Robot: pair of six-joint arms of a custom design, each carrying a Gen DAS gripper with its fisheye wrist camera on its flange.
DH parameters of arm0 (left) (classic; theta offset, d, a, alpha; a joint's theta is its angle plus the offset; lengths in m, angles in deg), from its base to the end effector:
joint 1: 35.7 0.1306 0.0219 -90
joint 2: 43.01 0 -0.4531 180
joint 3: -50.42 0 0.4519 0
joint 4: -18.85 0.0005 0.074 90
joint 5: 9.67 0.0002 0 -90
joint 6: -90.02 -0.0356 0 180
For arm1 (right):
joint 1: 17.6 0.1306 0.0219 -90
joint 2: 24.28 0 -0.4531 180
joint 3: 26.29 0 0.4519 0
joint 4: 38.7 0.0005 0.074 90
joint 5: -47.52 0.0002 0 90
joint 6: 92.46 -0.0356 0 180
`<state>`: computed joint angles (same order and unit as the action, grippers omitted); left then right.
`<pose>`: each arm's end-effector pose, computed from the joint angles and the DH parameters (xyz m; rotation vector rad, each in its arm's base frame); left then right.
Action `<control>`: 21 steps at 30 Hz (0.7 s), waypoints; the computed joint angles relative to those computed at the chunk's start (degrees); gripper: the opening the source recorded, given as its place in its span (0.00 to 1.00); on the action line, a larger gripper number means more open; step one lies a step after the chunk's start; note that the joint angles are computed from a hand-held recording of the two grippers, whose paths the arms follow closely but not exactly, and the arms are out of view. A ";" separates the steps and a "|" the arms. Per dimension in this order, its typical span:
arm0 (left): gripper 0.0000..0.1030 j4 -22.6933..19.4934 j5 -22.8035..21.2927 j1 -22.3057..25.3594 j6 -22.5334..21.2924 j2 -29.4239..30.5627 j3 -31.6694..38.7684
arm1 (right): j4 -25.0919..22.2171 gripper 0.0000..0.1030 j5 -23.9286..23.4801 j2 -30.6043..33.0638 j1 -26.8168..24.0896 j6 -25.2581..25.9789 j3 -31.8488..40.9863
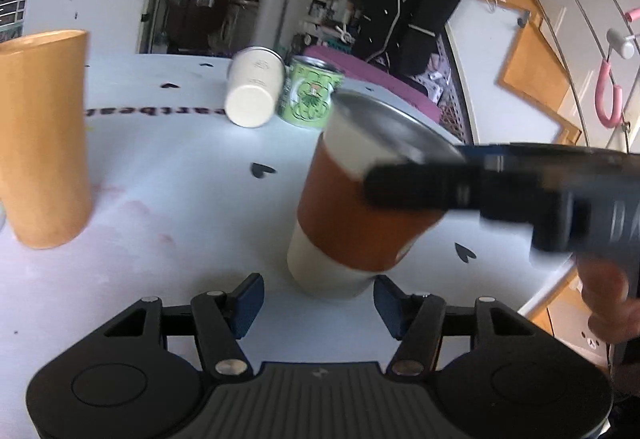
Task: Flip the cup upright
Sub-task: 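Lower the upright steel cup beside the bamboo cup with the right gripper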
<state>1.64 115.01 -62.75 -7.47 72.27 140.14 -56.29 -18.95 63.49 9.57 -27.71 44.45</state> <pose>0.6129 -0.3363 0.2751 0.9771 2.0913 -0.8736 0.4729 0.2262 0.3903 0.1950 2.1111 0.0947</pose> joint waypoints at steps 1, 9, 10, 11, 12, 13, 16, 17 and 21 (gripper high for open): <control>0.60 0.68 0.46 0.26 0.02 0.00 -0.23 | -0.54 0.74 1.01 0.25 0.53 1.84 0.24; 0.59 7.43 -5.09 1.10 -1.09 -1.41 -3.73 | 3.06 0.73 7.46 4.35 2.93 13.33 2.37; 0.59 7.73 -5.27 1.31 -0.60 -1.46 -3.79 | 3.89 0.73 7.82 4.97 2.82 14.22 2.77; 0.59 8.07 -5.49 1.49 -0.09 -1.48 -3.79 | 4.71 0.72 8.20 5.55 2.75 14.77 3.14; 0.60 8.36 -5.50 1.67 0.28 -1.48 -3.79 | 5.57 0.72 8.50 6.23 2.67 15.18 3.51; 0.60 8.62 -5.44 1.83 0.62 -1.48 -3.78 | 6.18 0.72 8.92 6.68 2.71 15.20 3.83; 0.60 9.08 -5.24 2.07 1.15 -1.24 -3.25 | 7.83 0.72 9.17 7.94 2.32 14.15 4.68; 0.60 9.51 -4.96 2.21 1.21 -1.23 -3.41 | 8.41 0.72 8.61 8.14 2.06 13.39 4.75; 0.60 10.28 -3.01 1.84 1.22 -0.93 -3.11 | 9.65 0.72 8.46 8.57 2.03 12.25 4.94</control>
<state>11.92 112.00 -60.91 -6.24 71.34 137.03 -46.65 -10.49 72.05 11.60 -15.47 49.39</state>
